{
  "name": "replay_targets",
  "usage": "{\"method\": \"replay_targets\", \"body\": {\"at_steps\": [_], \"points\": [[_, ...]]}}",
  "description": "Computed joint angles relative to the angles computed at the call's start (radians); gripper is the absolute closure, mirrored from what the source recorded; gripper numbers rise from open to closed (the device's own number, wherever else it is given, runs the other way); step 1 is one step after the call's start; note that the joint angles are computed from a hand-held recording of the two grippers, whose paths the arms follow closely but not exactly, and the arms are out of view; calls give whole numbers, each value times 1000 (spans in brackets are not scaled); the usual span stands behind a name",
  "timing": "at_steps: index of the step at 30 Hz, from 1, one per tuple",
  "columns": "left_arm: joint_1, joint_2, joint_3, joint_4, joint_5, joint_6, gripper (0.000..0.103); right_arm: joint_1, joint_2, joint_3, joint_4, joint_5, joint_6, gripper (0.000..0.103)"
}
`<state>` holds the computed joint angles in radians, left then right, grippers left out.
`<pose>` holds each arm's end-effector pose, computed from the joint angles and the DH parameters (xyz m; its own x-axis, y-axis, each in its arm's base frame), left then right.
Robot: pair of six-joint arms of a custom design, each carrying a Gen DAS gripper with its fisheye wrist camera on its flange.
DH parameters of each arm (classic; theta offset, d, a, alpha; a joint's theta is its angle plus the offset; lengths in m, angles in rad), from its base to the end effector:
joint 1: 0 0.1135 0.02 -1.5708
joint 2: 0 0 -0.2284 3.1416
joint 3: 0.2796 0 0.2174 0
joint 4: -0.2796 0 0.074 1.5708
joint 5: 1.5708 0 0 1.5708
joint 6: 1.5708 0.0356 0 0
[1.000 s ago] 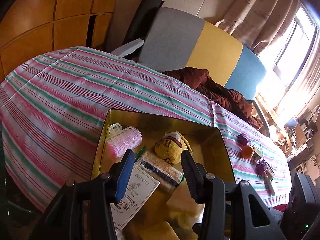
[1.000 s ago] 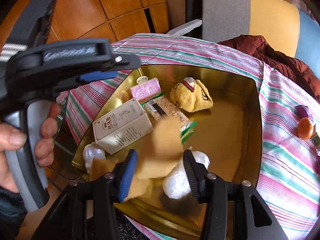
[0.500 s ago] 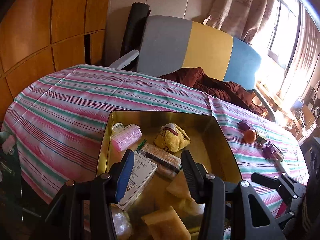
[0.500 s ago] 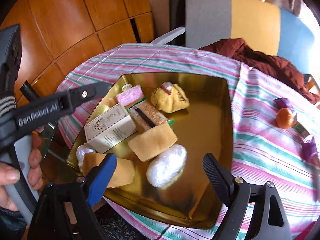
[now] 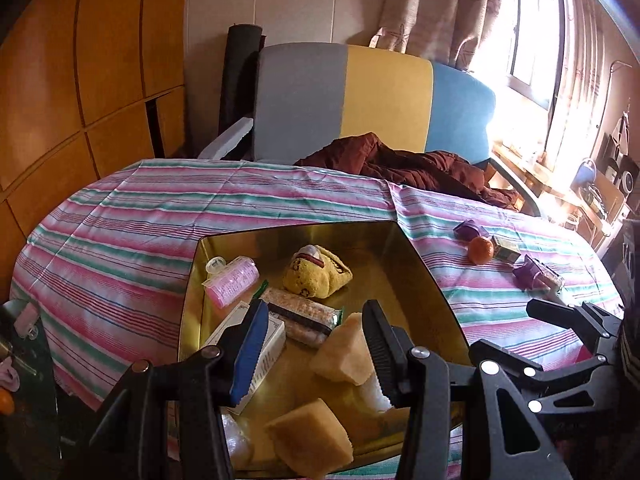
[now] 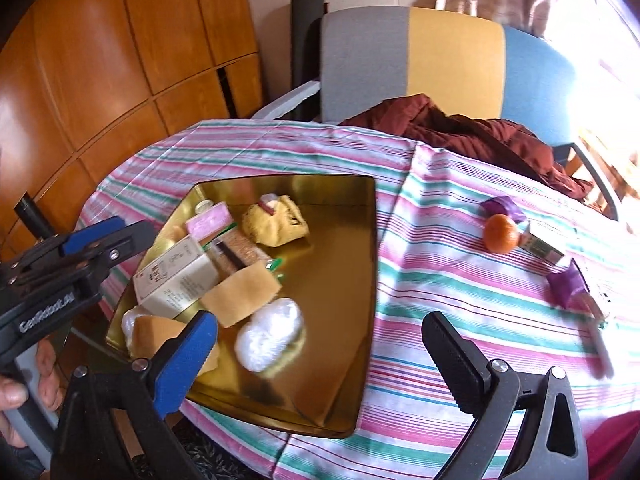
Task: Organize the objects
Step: 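Move both grippers back from the tray to the remaining items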
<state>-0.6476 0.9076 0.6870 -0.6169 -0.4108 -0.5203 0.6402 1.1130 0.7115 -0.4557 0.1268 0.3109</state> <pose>0.1424 -0.0899 0.2271 -0.6831 -0.0547 -0.7283 0.0004 0.9972 -0.0753 0.1682 0.1197 0.2093 -0.7382 -0.1715 -0.6524 -0.3155 0.9426 0.1092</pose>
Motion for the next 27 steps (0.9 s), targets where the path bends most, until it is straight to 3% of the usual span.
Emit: {"method": "replay_targets", "body": {"at_steps": [8, 14, 20, 27], "points": [[-113, 93, 48, 14, -18, -30, 54, -157, -70, -47, -36, -30, -40, 0], [-192, 193, 91, 49, -14, -36, 54, -382, -134, -76, -73, -100, -138, 0], [-264, 296, 141, 91, 13, -26, 54, -732, -128, -60, -112, -229, -294, 0], [-311, 428, 207, 140, 56, -5, 54, -1186, 52, 65, -117, -365, -450, 0]]}}
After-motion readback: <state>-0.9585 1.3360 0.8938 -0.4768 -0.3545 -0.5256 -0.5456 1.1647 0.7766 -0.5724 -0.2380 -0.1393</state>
